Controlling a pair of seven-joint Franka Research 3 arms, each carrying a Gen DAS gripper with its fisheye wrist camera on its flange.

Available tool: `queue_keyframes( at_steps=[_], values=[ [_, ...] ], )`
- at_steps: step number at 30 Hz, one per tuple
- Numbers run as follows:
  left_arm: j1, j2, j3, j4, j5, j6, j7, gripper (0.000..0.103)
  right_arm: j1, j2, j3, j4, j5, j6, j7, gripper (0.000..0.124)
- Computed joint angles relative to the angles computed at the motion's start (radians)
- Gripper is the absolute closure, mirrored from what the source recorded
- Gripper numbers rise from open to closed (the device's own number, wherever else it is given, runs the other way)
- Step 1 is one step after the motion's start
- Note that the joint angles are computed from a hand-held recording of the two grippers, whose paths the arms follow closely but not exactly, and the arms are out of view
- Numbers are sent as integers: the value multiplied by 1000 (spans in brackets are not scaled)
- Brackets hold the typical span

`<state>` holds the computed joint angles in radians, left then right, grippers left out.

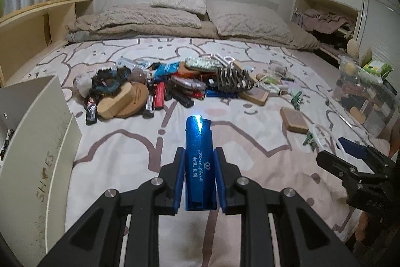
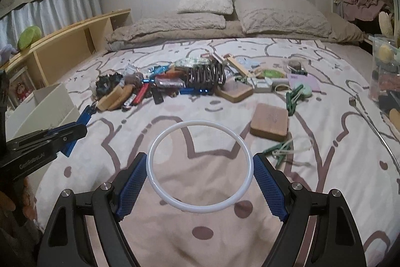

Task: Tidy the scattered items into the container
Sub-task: 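Carry the blue lighter and white ring with both tools over the white box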

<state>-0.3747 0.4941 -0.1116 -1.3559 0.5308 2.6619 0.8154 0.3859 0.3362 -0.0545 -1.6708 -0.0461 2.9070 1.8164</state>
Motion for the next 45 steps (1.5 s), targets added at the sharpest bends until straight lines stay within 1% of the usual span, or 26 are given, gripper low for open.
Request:
queue_keyframes(
  at_steps=[8, 16, 27, 32, 39, 45],
  values=[
    [-8, -41, 16, -34, 49, 35, -39, 80, 5, 2, 0, 34, -2, 22, -16, 40],
    [-1, -95, 27, -84, 101, 67, -97, 80, -4, 21, 23, 85, 41, 33, -72, 40],
    [18, -164, 33, -142, 199, 84, -193, 80, 10, 56, 30, 165, 73, 35, -113, 40],
    [27, -189, 33, -163, 244, 89, -240, 80, 26, 67, 22, 194, 69, 34, -116, 40],
    [44, -236, 33, -207, 321, 89, -318, 80, 27, 89, 46, 239, 92, 27, -151, 40],
    [74, -290, 28, -258, 385, 85, -393, 80, 20, 122, 86, 297, 138, 15, -206, 40]
  ],
)
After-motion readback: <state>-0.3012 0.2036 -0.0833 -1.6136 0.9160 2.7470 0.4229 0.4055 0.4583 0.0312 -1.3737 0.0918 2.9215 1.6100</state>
